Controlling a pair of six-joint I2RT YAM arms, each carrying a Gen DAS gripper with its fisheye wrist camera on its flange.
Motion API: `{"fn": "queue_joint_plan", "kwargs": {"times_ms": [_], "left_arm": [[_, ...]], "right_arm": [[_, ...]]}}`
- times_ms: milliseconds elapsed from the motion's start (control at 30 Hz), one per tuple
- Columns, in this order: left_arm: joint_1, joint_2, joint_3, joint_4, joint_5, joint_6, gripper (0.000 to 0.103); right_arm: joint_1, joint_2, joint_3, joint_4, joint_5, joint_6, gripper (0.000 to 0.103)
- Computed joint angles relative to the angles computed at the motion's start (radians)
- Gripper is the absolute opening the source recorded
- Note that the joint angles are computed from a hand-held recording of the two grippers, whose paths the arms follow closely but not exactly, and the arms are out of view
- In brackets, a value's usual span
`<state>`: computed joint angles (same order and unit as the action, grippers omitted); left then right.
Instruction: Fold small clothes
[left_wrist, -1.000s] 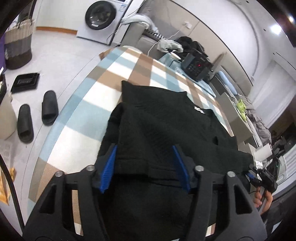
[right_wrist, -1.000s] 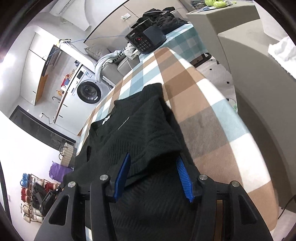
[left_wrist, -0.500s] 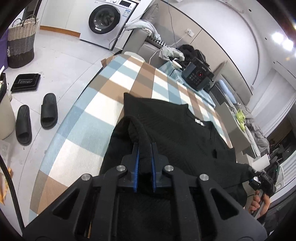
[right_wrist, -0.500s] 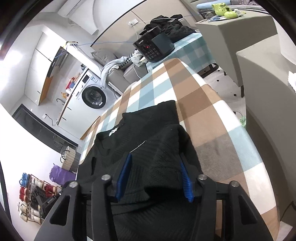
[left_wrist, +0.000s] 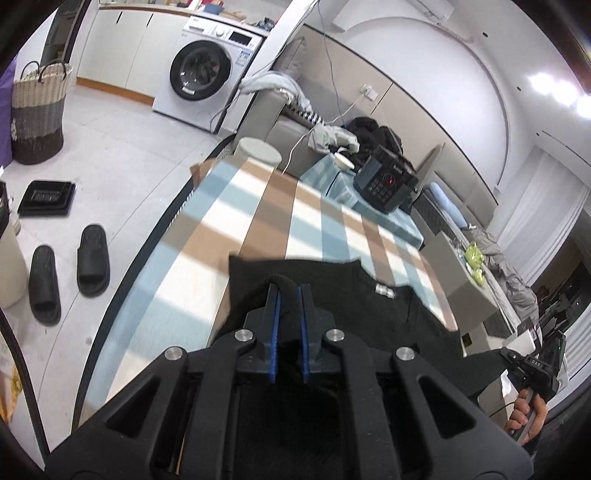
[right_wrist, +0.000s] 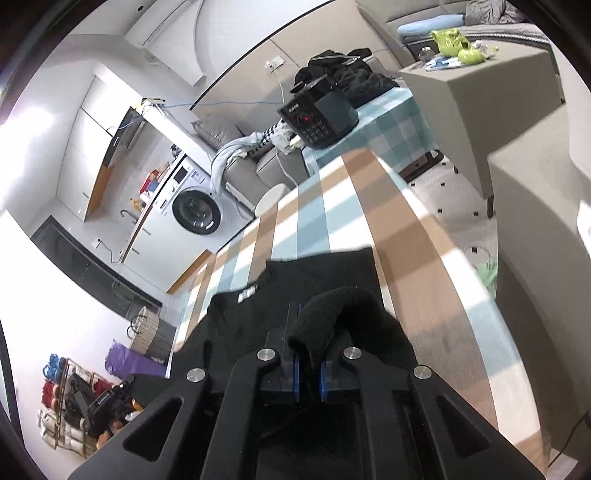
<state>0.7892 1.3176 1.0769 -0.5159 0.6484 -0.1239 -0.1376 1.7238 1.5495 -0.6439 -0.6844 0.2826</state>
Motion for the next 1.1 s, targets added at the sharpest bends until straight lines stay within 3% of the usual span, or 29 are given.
{"fn": "queue_joint_plan", "kwargs": {"times_ms": [233,267,300,333,400,433,500,900,1100], "left_arm": [[-0.1,0.209,0.185,0.097,-0.118,-0.112,0.007],[-0.114,0.25,0.218,0.092,-0.147,-0.125,0.007],[-0.126,0.292,0.257,0.068,-0.189,-0.136,0.008],[-0.136,0.336,0.305,0.021,-0.226,-0.133,0.016],[-0.135,0.393,0.359,-0.038,-0.238,-0.122,0.028],[-0.126,0.398,0.351,-0.031,-0.222,-0.125,0.039],[-0.112,0.391,0.317,-0.003,-0.225,-0.128,0.049],[-0.056,0.29,0.152,-0.012,-0.213,0.002,0.05],[-0.035,0.209,0.08,-0.082,-0.199,0.091,0.05]], "right_arm": [[0.054,0.272,0.332,-0.024,0.067,0.143,0.008],[0.056,0.309,0.376,-0.037,0.058,0.159,0.011],[0.06,0.355,0.441,-0.08,0.078,0.17,0.025],[0.061,0.367,0.455,-0.082,0.089,0.178,0.033],[0.061,0.36,0.444,-0.065,0.098,0.151,0.034],[0.064,0.354,0.443,-0.078,0.119,0.118,0.035],[0.065,0.347,0.438,-0.099,0.137,0.07,0.037],[0.112,0.375,0.472,-0.236,0.273,-0.181,0.038],[0.159,0.414,0.5,-0.262,0.313,-0.211,0.039]]}}
